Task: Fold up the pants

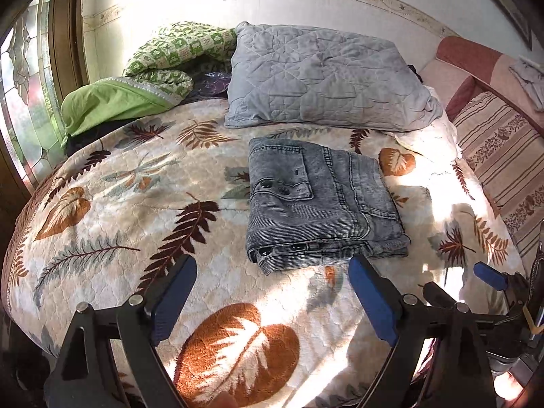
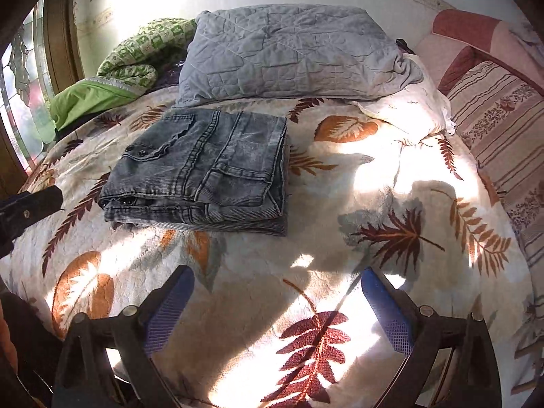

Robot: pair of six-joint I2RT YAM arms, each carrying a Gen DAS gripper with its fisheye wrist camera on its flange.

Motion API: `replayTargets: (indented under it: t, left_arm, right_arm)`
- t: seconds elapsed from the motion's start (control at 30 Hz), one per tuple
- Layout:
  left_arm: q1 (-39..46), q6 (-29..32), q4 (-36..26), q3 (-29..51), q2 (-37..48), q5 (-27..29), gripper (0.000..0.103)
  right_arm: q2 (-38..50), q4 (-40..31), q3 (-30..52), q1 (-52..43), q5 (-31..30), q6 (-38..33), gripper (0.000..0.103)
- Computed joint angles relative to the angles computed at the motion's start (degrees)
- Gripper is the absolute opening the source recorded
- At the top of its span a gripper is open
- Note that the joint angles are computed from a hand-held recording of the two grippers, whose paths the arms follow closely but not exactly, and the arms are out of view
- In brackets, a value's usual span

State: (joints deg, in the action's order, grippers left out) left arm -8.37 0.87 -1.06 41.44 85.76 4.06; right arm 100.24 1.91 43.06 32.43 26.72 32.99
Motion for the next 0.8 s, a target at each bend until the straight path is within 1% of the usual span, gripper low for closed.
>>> replayTargets:
  t: [0.07,0.13,0.2,0.3,0.43,0.57,0.67,0.7,0.8]
  left_arm:
    - [-1.9,-0.2,-0.6,0.1,-0.9,-2.6,0.095]
    - [-2.8,0.1,-0.2,-0.5,-1.8,-3.6,0.096]
    - [-3.2,0.6,-0.5,-0.7,-2.1,-3.1,0.099]
    - [-3.2,0.6,-1.9,0.0,-1.7,-0.6,0.099]
    - [-3.2,-0.1,-3.0,1.0,-0.7,0.7,0.1]
    - [-3.3,-1.0,-2.8,1.4,-0.3,-0.3,0.103]
    - [-4.9,-1.0,0.2,0.2,-0.8,-5.7,0.103]
    - [-5.2,-0.5,0.5,0.2,-0.8,-6.1,0.103]
    - [-4.7,-0.3,-0.1,1.0,-0.5,-4.0,0.103]
  right_arm:
    - [-1.2,-0.1,0.0,0.0,0.5,0.0,0.101]
    - [-1.8,0.1,-0.1,0.3,0.8,-0.3,0.101]
    - [-1.9,0.5,-0.4,0.5,0.8,-0.4,0.101]
    - [-1.3,0.5,-0.3,0.5,0.1,-0.4,0.101]
    - [-1.1,0.5,-0.2,0.7,0.1,-0.6,0.101]
    - [-0.6,0.4,0.4,0.5,0.0,-1.1,0.101]
    - [-0.2,0.6,0.9,0.4,0.0,-1.3,0.101]
    - [0.0,0.6,1.2,0.4,-0.1,-1.5,0.101]
    - [0.4,0.6,1.8,0.2,-0.1,-2.0,0.101]
